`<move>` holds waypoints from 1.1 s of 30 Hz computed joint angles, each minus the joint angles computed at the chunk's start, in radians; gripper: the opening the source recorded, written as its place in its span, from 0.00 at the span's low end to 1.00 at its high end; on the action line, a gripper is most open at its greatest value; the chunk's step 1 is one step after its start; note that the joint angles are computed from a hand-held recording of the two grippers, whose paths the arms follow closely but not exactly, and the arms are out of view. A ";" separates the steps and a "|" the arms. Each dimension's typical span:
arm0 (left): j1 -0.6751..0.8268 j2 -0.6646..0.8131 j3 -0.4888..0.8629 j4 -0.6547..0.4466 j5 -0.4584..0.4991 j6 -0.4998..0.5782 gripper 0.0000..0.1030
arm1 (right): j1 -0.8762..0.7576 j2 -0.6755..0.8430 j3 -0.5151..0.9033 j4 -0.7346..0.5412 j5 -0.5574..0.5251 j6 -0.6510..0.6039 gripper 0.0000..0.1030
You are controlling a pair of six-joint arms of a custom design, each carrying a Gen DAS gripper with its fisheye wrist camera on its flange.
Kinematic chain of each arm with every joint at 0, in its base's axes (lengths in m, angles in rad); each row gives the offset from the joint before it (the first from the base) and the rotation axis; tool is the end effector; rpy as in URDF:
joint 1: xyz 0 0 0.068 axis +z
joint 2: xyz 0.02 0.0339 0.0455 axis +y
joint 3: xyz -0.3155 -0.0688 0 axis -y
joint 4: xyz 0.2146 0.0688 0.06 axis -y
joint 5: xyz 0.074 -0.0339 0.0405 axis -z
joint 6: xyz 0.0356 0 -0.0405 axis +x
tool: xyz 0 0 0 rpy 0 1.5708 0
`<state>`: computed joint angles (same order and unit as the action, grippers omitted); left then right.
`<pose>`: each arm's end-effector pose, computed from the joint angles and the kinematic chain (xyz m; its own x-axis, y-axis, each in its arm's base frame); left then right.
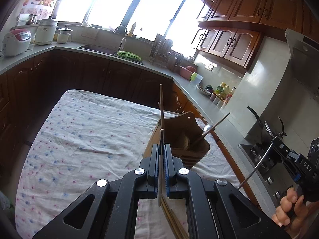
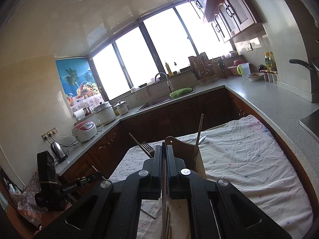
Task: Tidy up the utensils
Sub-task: 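Lower the metal chopstick into the holder with the left tool while the right tool inserts its wooden chopstick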
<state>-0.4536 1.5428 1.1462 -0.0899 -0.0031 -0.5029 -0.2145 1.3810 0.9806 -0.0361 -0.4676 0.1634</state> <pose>0.2959 -0.1441 0.3501 -0.5782 -0.2543 -0.7752 0.1792 0.8874 -0.4248 0.2744 -0.0434 0.3502 -0.4416 0.2448 -0.8632 -0.1391 0.9317 0.3354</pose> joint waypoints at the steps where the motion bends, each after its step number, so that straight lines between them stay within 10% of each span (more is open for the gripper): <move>1: -0.005 0.009 0.016 -0.002 -0.006 0.003 0.02 | 0.001 0.001 0.002 0.001 0.003 0.001 0.04; 24: 0.008 0.276 0.404 0.044 -0.073 0.117 0.03 | 0.024 0.276 0.327 0.146 0.172 0.090 0.04; 33: 0.018 0.430 0.423 0.083 -0.062 0.061 0.03 | 0.056 0.380 0.215 0.310 0.243 0.065 0.04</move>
<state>-0.4352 1.9730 1.5693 -0.0069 -0.0652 -0.4421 -0.1582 1.7609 1.1954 0.2741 -0.2249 0.2287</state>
